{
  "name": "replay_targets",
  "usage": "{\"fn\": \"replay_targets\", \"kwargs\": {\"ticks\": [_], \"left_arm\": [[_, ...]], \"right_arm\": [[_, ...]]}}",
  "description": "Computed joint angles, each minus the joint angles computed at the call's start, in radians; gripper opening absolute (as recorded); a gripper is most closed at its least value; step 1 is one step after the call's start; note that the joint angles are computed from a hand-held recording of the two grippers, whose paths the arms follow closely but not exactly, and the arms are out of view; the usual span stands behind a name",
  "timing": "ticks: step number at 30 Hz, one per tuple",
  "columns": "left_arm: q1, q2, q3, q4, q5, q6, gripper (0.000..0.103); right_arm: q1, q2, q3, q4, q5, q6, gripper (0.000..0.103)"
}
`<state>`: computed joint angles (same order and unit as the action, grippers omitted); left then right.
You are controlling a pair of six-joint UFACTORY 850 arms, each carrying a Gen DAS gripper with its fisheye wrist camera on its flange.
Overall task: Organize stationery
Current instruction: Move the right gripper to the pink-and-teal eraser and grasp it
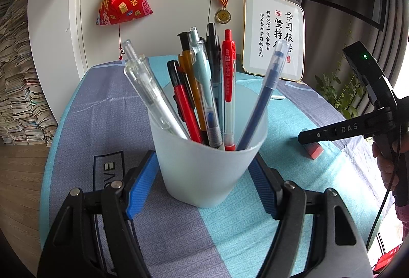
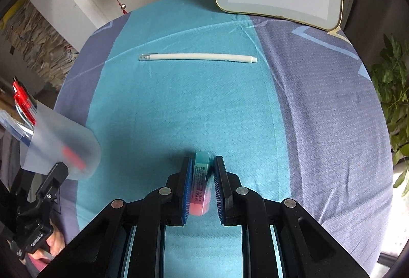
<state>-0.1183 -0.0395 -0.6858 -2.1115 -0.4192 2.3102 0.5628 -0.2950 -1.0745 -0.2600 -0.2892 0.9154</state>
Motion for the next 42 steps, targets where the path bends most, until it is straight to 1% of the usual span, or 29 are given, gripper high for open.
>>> {"fn": "replay_targets", "kwargs": {"ticks": [3, 5, 7, 8, 10, 14, 20, 21, 24, 28, 31, 32, 33, 34, 35, 36, 37, 40, 42], "left_arm": [[0.0, 0.0, 0.0, 0.001, 0.001, -0.002, 0.072], [0.0, 0.002, 0.003, 0.0, 0.0, -0.001, 0.072], [0.0, 0.001, 0.002, -0.002, 0.001, 0.001, 0.072], [0.0, 0.0, 0.001, 0.0, 0.0, -0.001, 0.072], [0.0, 0.0, 0.001, 0.0, 0.001, -0.001, 0.072], [0.003, -0.001, 0.005, -0.003, -0.004, 0.006, 0.072], [0.005, -0.003, 0.002, 0.005, -0.002, 0.0, 0.072], [0.005, -0.003, 0.002, 0.005, -0.002, 0.0, 0.072], [0.004, -0.004, 0.0, 0.008, -0.002, -0.003, 0.072], [0.004, -0.004, 0.0, 0.008, -0.002, -0.004, 0.072], [0.004, -0.004, 0.0, 0.009, -0.001, -0.004, 0.072], [0.004, -0.004, 0.0, 0.009, -0.001, -0.004, 0.072], [0.004, -0.003, 0.0, 0.009, 0.0, -0.004, 0.072], [0.004, -0.003, -0.001, 0.01, 0.0, -0.005, 0.072], [0.004, -0.002, 0.0, 0.011, 0.0, -0.005, 0.072], [0.004, -0.003, -0.001, 0.01, 0.0, -0.005, 0.072], [0.004, -0.003, -0.001, 0.011, 0.0, -0.005, 0.072], [0.004, -0.003, -0.001, 0.013, -0.001, -0.007, 0.072], [0.004, -0.003, -0.001, 0.012, 0.0, -0.006, 0.072]], "right_arm": [[0.009, 0.025, 0.022, -0.101, 0.034, 0.097, 0.013], [0.019, 0.054, 0.041, -0.215, 0.051, 0.202, 0.013], [0.032, 0.076, 0.05, -0.33, 0.042, 0.298, 0.013], [0.039, 0.081, 0.049, -0.347, 0.026, 0.304, 0.013], [0.044, 0.078, 0.038, -0.329, -0.002, 0.271, 0.013], [0.035, 0.057, 0.022, -0.26, -0.025, 0.21, 0.013], [0.002, 0.044, 0.03, -0.143, -0.001, 0.163, 0.013], [-0.002, 0.04, 0.028, -0.111, 0.002, 0.129, 0.013], [0.002, 0.04, 0.03, -0.078, 0.028, 0.087, 0.013], [0.012, 0.004, -0.006, 0.118, 0.017, -0.142, 0.013], [0.017, 0.002, -0.009, 0.091, 0.027, -0.134, 0.013], [0.017, 0.005, -0.008, 0.08, 0.031, -0.136, 0.014], [0.018, 0.003, -0.014, 0.074, 0.018, -0.144, 0.023], [0.021, -0.001, -0.022, 0.052, -0.002, -0.133, 0.041], [0.026, -0.003, -0.029, -0.006, -0.022, -0.082, 0.047], [0.034, -0.004, -0.032, -0.078, -0.035, -0.018, 0.048], [0.039, -0.008, -0.039, -0.112, -0.05, 0.004, 0.048], [0.045, -0.039, -0.076, -0.075, -0.091, -0.077, 0.048], [0.055, -0.062, -0.102, -0.1, -0.134, -0.087, 0.045]]}}
